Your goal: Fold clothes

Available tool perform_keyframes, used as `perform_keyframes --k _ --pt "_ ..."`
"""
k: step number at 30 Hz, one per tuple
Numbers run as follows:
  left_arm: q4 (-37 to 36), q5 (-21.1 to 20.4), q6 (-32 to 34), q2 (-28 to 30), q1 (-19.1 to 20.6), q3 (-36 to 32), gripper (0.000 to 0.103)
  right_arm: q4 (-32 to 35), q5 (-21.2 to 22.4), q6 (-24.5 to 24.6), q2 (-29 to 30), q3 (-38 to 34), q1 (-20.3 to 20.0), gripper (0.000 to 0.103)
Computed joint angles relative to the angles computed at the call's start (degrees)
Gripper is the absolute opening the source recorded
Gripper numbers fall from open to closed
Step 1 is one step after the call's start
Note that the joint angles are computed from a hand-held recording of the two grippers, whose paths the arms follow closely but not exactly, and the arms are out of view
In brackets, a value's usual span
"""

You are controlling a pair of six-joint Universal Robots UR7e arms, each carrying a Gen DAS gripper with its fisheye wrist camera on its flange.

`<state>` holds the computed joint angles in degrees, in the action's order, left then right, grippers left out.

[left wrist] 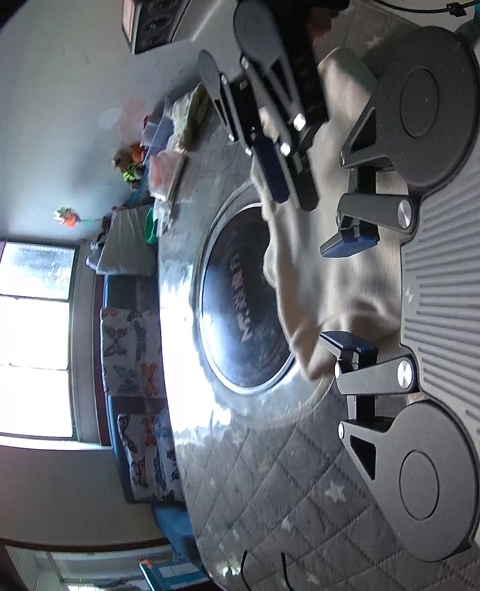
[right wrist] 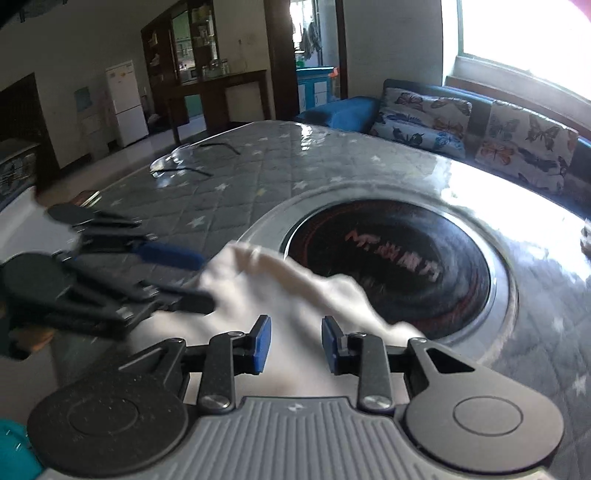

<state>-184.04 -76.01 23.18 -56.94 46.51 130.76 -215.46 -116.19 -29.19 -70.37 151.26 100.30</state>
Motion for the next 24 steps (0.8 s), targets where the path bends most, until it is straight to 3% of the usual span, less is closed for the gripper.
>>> perform_keyframes --k 8,14,24 --pt "0.3 1.4 -0.2 0.6 -0.5 0.5 0.048 -5.0 1.2 0.5 3.3 2.4 0.9 0.03" --pt "-0.5 1.9 0.0 1.0 -0.5 1.0 0.049 -5.0 1.7 0.9 4.3 3.3 0.7 0.031" --pt "-0.7 2.3 -0.3 1.2 -0.5 0.9 0.049 -3.5 -1.5 5.4 -1.5 9.6 3.0 0.031"
